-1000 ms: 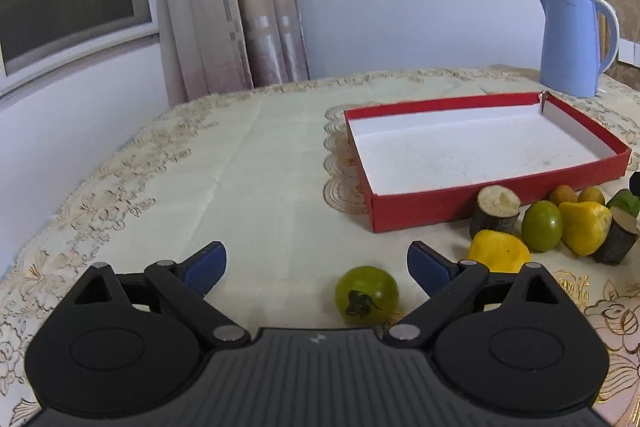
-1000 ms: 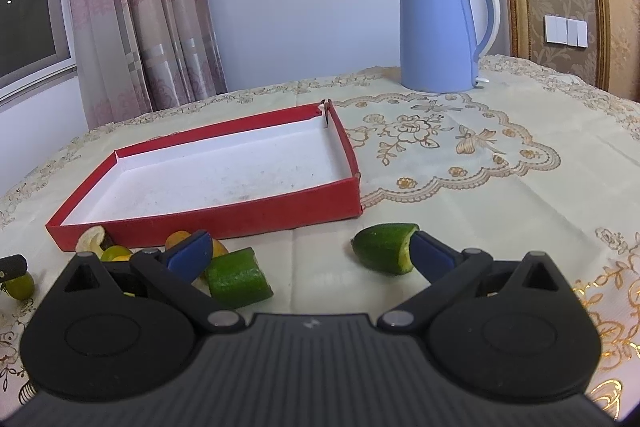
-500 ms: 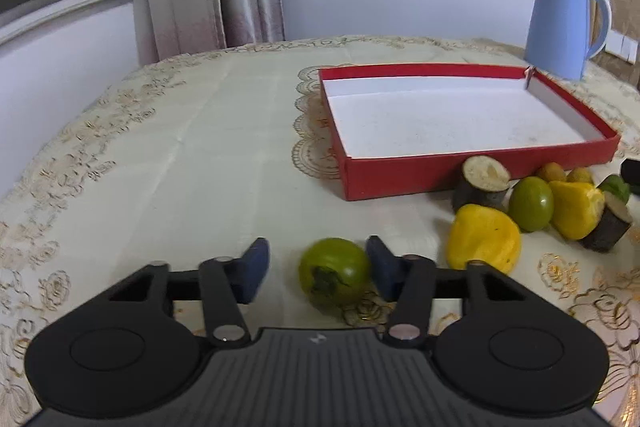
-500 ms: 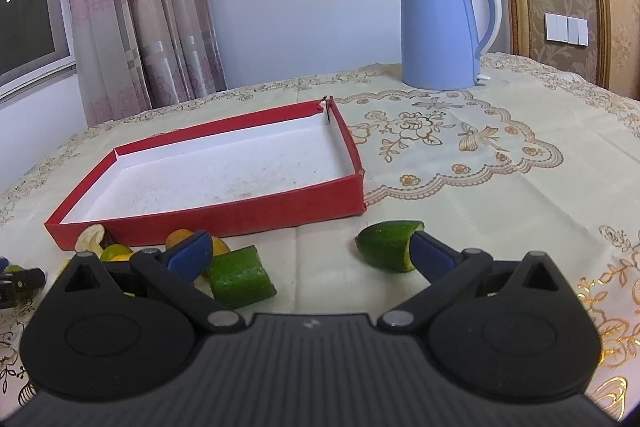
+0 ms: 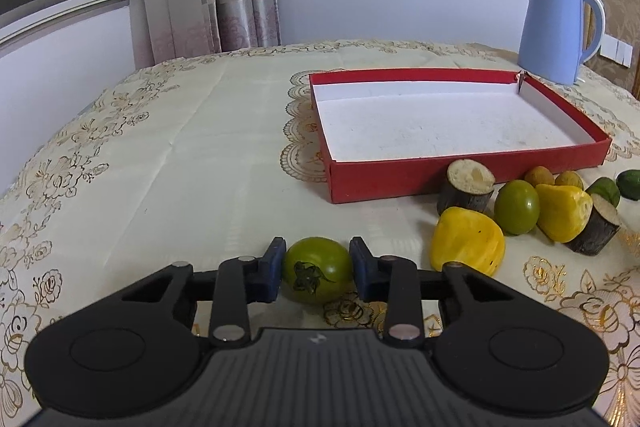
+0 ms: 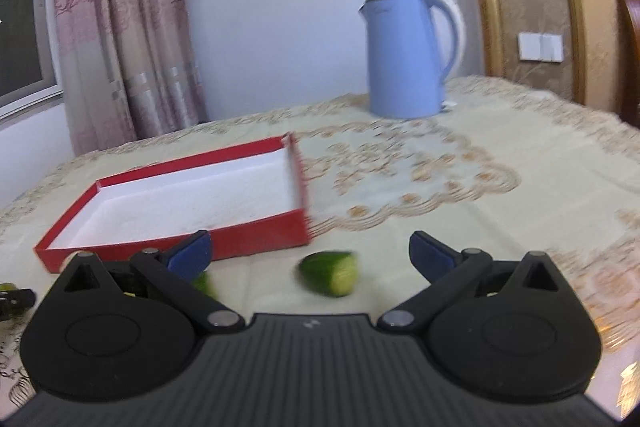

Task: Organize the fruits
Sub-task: 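Close the left gripper on the green tomato while the right gripper grasps the cucumber chunk, then carry the green tomato into the tray and open the left gripper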

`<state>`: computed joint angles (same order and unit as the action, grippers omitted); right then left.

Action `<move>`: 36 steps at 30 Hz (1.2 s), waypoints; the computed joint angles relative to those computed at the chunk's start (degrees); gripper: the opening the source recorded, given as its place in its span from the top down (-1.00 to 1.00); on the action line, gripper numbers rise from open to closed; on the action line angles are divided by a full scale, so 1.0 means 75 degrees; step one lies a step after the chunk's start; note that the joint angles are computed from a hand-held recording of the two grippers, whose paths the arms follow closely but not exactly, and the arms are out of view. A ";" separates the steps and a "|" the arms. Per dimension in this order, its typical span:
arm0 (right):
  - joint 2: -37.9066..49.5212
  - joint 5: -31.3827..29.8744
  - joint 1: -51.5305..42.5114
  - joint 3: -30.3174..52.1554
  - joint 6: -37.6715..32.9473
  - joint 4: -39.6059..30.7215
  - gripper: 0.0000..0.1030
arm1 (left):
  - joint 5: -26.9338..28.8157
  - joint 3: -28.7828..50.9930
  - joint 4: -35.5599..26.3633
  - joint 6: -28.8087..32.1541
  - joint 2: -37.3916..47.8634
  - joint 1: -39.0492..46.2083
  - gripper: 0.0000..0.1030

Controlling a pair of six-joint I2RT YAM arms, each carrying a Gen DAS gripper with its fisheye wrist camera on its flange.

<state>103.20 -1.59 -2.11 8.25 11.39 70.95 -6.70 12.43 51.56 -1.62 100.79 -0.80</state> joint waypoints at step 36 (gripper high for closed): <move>0.0726 -0.0082 -0.0070 0.2297 -0.1365 -0.3205 0.24 | 0.0178 -0.0084 -0.0537 -0.0104 -0.0750 -0.0320 0.35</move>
